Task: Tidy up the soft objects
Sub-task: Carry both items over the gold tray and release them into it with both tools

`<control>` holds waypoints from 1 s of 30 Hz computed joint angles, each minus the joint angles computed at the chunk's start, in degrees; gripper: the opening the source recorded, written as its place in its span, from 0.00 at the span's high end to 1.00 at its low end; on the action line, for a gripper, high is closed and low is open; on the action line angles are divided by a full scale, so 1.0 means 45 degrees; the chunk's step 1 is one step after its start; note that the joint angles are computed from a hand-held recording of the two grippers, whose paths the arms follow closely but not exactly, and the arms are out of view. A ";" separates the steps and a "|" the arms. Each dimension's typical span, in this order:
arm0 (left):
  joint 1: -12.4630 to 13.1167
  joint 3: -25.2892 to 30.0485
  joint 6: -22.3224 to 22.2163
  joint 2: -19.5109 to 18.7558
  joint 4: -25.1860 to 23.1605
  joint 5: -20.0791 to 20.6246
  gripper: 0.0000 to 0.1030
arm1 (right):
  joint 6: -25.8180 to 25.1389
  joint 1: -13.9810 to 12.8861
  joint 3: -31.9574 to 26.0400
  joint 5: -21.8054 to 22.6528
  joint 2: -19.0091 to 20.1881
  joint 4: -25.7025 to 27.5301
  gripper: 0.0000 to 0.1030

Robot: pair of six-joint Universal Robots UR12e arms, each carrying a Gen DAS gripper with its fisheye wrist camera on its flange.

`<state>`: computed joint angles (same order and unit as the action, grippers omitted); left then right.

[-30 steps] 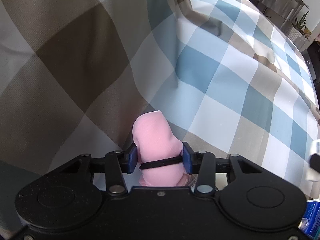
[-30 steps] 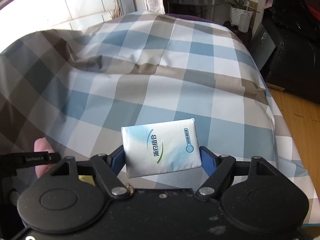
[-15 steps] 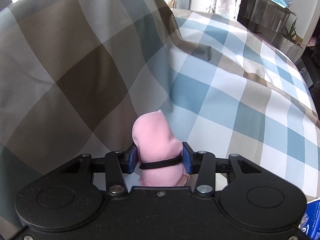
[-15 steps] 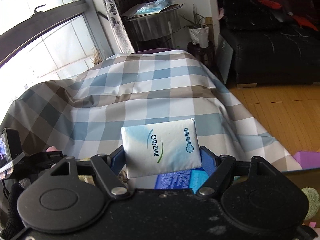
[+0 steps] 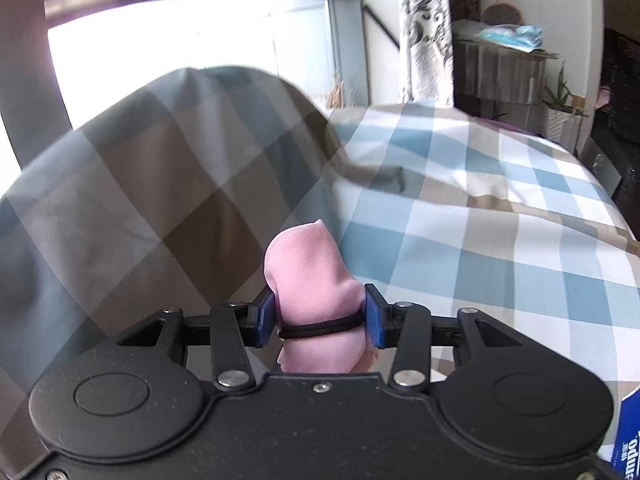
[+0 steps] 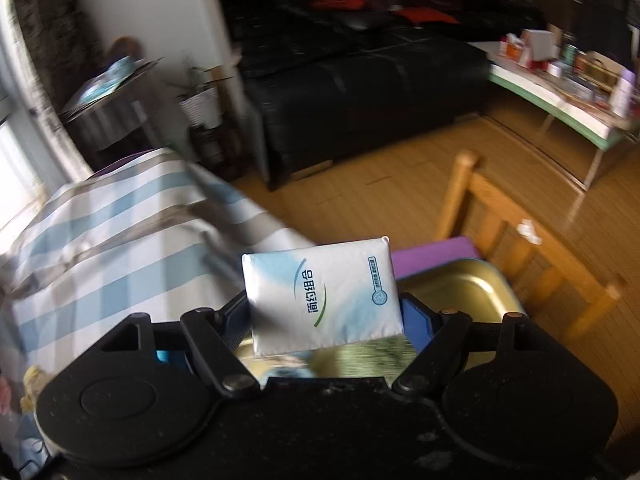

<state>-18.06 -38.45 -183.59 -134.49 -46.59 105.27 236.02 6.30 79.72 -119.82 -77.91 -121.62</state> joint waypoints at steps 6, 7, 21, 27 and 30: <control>-0.0207 -0.0402 0.1175 0.0225 0.1044 -0.0433 0.57 | 0.1018 -0.0187 0.0839 -0.0721 -0.0712 0.1094 0.26; -0.0263 -0.0483 0.1373 0.0287 0.1144 -0.0476 0.57 | 0.1182 -0.0214 0.0959 -0.0757 -0.0807 0.1184 0.26; -0.0936 0.0202 0.2111 0.1120 -0.1766 -0.4659 0.57 | 0.1695 -0.0311 0.1482 -0.0897 -0.1199 0.0837 0.26; -0.1217 0.1063 0.2912 0.1028 -0.4577 -0.6397 0.56 | 0.1600 -0.0316 0.1674 -0.0715 -0.1337 0.0685 0.26; -0.1290 0.1515 0.3261 0.0893 -0.6199 -0.7183 0.56 | 0.1669 -0.0370 0.1794 -0.0565 -0.1417 0.0668 0.26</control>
